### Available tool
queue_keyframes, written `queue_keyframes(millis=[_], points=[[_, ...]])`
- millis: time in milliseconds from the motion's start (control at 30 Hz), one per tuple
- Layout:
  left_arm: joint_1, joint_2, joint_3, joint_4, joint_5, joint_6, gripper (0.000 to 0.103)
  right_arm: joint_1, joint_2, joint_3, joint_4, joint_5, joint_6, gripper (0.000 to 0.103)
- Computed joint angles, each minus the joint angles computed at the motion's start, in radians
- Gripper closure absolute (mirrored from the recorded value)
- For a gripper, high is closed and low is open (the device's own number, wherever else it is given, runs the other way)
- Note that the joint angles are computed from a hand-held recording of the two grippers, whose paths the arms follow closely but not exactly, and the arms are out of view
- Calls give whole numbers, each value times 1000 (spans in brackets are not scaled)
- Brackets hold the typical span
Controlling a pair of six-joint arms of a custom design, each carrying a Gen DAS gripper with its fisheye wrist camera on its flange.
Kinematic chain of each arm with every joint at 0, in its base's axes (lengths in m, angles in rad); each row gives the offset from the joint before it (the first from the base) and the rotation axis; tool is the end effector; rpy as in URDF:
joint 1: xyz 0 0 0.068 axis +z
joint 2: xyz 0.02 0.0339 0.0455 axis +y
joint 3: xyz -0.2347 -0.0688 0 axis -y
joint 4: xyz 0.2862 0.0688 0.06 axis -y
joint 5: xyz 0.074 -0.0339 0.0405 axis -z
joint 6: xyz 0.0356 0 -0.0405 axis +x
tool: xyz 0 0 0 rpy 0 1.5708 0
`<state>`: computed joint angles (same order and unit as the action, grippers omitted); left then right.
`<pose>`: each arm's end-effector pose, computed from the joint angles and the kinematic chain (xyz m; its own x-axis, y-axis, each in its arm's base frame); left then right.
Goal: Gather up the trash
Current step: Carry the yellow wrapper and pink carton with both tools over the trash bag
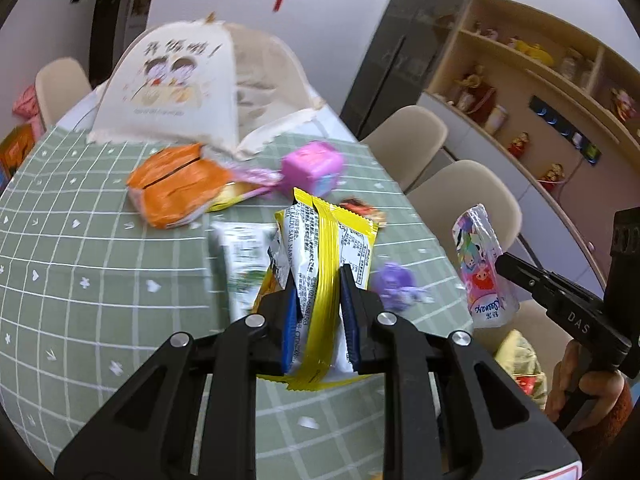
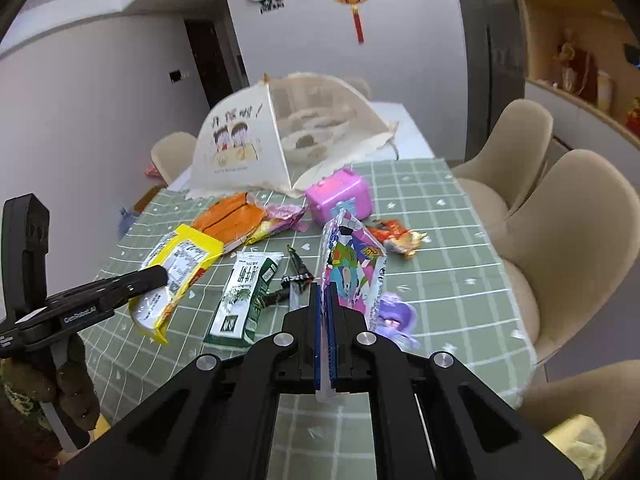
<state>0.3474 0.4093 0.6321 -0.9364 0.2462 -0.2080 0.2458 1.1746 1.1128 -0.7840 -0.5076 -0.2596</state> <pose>0.1464 0.0438 0.2576 -0.5698 -0.4193 -0.7068 -0.2807 0.9076 -0.3122 0.2756 0.0870 0.2936 -0.5668 -0.3735 -0.7343 -0.6941 0.6967 0.1814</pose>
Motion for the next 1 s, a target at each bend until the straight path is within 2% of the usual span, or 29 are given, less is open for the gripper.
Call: queue_keyframes(millis=[133,233,400,533,700,1000], points=[[-406,-57,22,-12,-290,-221,84,-185,-90,-6,-111,-121,-144,98],[-696,14,55,11,-492,-368,84,-360,-113,13,-210,-221,-269,98],[-1013,201,113,95,-663,-502,84,-627,-82,73,-371,-339,-495,98],[-1150,376,163,198,-684,-543,84,-838,0,145,-490,-400,-672,98],[-1233,586,226,330,-631,-549,84,-1014,84,218,-578,-439,-826,98],[-1280,878,332,471,-522,-536,84,-1179,181,260,-616,-444,-916,98]])
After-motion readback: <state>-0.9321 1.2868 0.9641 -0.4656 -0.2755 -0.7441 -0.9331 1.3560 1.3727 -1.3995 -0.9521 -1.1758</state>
